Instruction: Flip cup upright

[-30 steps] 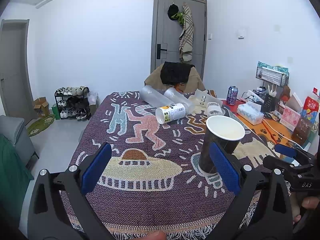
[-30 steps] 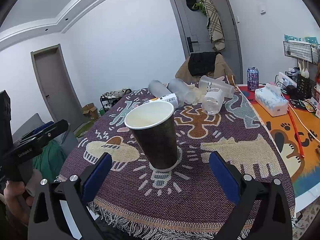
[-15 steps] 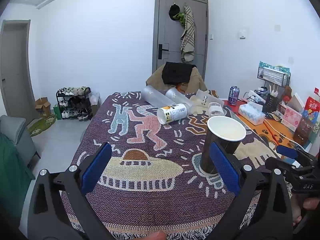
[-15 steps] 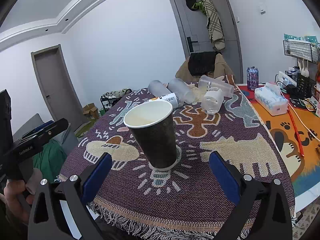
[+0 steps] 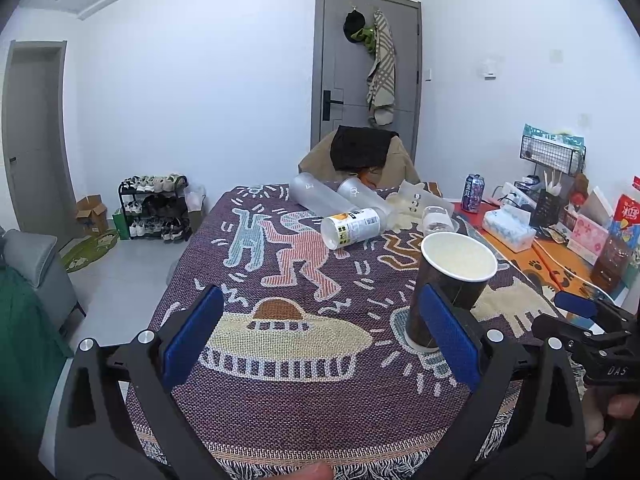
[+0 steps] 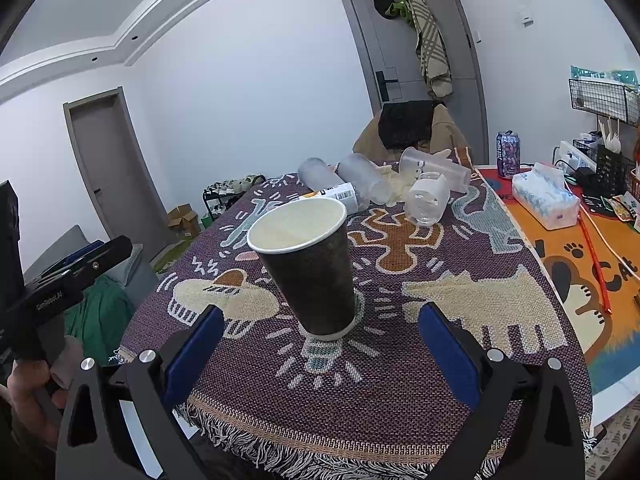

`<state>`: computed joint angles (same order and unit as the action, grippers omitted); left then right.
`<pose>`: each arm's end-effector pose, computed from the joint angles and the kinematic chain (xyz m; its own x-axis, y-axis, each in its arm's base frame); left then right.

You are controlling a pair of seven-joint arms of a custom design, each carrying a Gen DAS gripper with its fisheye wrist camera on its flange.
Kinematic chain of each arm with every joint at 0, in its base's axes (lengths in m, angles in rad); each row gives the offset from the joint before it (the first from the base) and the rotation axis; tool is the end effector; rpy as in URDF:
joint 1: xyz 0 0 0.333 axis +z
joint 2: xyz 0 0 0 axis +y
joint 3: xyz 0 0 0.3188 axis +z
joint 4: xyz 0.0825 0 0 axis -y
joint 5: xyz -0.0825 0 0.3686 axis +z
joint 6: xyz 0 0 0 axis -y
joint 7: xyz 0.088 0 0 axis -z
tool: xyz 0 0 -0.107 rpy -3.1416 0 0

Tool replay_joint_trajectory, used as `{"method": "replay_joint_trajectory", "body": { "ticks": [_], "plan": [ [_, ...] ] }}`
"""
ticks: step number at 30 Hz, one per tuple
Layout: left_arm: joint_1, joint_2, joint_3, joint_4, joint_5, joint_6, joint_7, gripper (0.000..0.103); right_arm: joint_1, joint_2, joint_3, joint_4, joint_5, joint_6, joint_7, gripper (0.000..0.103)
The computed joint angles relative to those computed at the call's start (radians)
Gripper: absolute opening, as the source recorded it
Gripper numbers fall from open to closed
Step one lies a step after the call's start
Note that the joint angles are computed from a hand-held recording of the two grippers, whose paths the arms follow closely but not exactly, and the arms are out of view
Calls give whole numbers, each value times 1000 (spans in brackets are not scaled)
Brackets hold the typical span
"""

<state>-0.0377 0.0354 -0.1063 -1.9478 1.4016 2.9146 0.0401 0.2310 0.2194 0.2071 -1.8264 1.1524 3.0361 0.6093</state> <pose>0.5676 -0.1429 0.5367 0.1146 -0.9930 0.0275 -0.4204 -0.0736 -0.9043 0.6058 0.1949 0.5052 0.3971 -0.8821 -0.2535 -0.5464 -0.0054 -0.8375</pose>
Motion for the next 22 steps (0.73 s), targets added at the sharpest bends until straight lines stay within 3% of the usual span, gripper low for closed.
{"method": "replay_joint_trajectory", "body": {
  "ticks": [13, 18, 21, 22],
  "plan": [
    [9, 0, 3, -8, 79, 9, -80, 97, 12, 21, -8, 2, -116, 0, 104, 95],
    [16, 24, 11, 1, 20, 37, -23, 97, 7, 45, -6, 20, -174, -6, 155, 95],
    [17, 56, 20, 19, -32, 45, 24, 97, 18, 74, -35, 37, -260, 0, 245, 95],
    [19, 79, 22, 33, -82, 39, 72, 97, 38, 95, -74, 52, -331, -2, 319, 95]
  ]
}}
